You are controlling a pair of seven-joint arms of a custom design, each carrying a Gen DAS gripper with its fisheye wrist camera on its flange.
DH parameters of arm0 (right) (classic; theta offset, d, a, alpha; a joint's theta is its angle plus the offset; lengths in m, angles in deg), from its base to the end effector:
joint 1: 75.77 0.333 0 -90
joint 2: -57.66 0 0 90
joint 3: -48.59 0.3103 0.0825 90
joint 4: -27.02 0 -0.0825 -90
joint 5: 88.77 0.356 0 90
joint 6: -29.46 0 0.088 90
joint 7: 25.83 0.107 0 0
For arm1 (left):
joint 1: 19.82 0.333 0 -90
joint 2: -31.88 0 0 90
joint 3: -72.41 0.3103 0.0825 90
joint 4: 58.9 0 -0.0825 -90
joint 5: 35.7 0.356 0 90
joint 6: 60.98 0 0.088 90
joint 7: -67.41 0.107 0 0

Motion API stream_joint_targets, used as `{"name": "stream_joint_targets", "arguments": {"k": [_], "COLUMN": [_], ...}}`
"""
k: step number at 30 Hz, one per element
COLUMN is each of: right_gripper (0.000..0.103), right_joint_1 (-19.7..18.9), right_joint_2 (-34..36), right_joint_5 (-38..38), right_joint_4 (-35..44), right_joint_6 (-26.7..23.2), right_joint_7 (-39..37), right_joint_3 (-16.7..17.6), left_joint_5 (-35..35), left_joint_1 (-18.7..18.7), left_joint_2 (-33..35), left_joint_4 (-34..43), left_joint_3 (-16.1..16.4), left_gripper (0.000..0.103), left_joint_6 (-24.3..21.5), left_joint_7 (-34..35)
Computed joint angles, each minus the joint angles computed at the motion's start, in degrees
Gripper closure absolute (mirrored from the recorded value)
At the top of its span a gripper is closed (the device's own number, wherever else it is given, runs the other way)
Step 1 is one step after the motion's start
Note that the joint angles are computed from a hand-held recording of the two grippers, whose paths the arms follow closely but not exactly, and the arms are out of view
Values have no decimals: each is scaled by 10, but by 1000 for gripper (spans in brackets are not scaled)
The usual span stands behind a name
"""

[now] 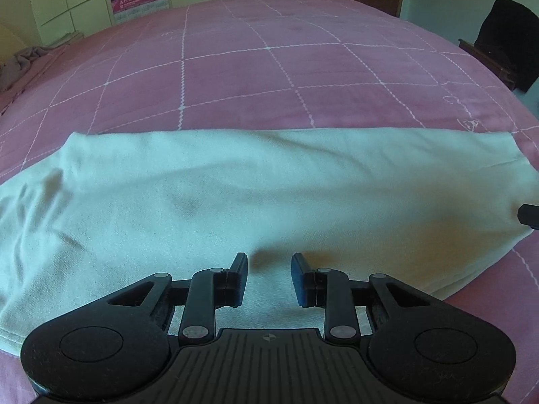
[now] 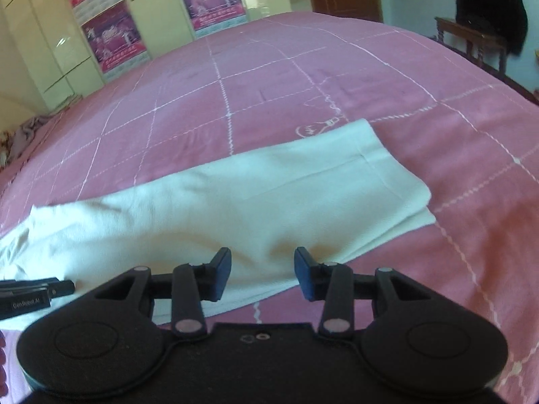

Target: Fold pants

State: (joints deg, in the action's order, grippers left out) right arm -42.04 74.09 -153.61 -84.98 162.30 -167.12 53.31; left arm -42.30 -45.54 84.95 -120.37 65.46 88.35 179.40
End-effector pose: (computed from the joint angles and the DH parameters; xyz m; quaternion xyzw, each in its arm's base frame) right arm 0.4817 0.3576 0.3593 -0.3452 0.8495 -0.2879 0.2761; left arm 0.6857 -0.3902 0.3454 -0.3597 0.8797 -0.2831 0.1285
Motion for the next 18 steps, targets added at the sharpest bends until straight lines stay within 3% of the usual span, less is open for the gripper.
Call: {"name": "stream_joint_targets", "arguments": {"k": [8, 11, 17, 18], "right_gripper": [55, 56, 67, 77], "right_joint_1": [-14, -25, -41, -43], "right_joint_2": [-61, -69, -45, -41], "right_joint_5": [-13, -57, -81, -87], "right_joint_4": [-98, -122, -106, -104], "right_joint_6": [5, 29, 21, 22], "right_joint_7": [183, 272, 314, 328], "right_joint_3": [7, 6, 2, -1], "left_joint_5": [0, 18, 48, 51], "left_joint_1": [-24, -41, -65, -67], "left_joint_2": [6, -6, -19, -20], "left_joint_4": [12, -25, -60, -63], "left_joint_3": [-2, 14, 41, 43], "left_gripper": [74, 73, 72, 72], "left_joint_6": [-13, 24, 59, 60], "left_joint_7": [-20, -33, -68, -72]}}
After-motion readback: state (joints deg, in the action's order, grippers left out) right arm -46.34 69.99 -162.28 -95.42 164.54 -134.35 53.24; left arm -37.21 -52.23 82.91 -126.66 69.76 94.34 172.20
